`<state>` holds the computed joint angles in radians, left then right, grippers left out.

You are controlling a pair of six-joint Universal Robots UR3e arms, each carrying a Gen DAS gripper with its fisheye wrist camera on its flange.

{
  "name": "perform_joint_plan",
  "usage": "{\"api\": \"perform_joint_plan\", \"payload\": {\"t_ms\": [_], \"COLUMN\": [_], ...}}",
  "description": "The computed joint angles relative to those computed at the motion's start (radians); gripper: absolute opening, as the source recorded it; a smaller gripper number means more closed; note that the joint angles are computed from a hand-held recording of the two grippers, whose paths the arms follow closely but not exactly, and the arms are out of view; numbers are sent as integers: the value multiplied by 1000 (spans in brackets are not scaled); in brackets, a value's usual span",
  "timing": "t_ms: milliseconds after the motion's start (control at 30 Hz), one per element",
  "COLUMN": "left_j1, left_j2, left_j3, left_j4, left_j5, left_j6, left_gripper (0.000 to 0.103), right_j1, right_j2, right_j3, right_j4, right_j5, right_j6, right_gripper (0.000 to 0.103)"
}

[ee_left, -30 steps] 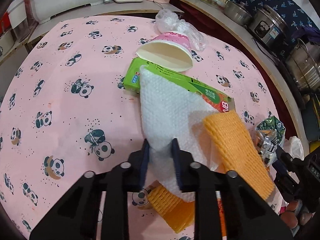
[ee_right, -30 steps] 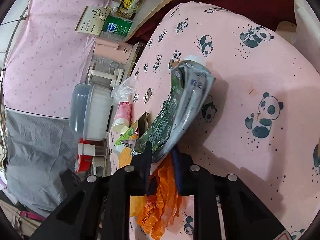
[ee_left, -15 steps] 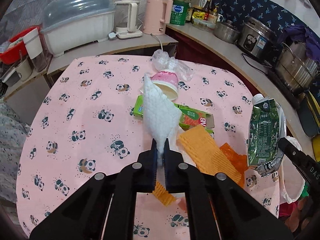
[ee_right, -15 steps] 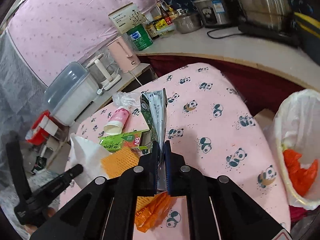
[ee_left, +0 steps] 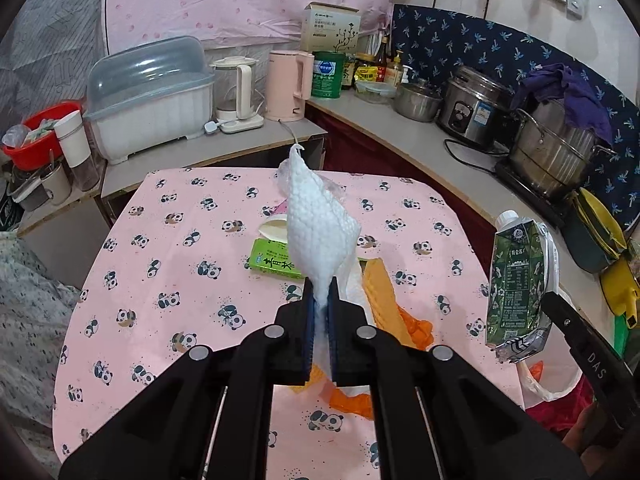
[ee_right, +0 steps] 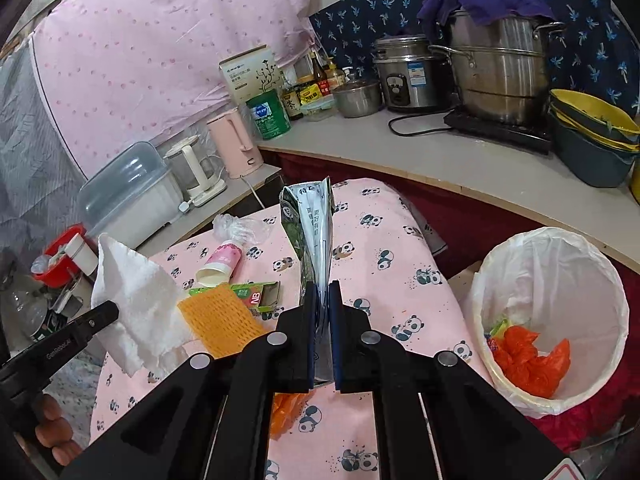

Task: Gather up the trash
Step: 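Carry the held carton and tissue over the white trash bin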

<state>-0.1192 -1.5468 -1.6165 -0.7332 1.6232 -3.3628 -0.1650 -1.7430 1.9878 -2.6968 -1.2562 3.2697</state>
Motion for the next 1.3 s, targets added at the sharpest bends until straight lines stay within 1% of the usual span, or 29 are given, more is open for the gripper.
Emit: {"api": "perform_joint_plan", "payload": {"t_ms": [200, 400, 600, 800, 900, 1000, 1133, 1300], "left_j1": [-103, -226, -347, -417, -435, -432, -421, -438], "left_j2": [-30, -104, -214, -295, -320, -327, -333, -403], "left_j3": [81, 199, 344, 453, 479, 484, 494, 593], "left_j4": [-19, -40, -73, -105, -113, -128, -139, -180], "left_j5": [41, 86, 126, 127, 135, 123, 117, 117], "left_j6": [-18, -33, -47, -52, -51, -56, -53, -37], "left_gripper": [5, 5, 5, 5, 5, 5, 5, 5], "right_j1": [-100, -269, -506, -715, -786, -819, -832, -873], "right_j2": [-144, -310, -489, -613, -652, -664, -660, -653], "right_j3": [64, 130, 178, 201, 212, 226, 246, 263], "right_j4": [56, 161, 345, 539, 614, 642, 631, 634], "right_j5": [47, 143, 286, 410, 451, 466, 469, 480], "right_j6": [-35, -104, -218, -346, -403, -427, -431, -452], "right_gripper": [7, 7, 7, 7, 7, 7, 7, 7]}}
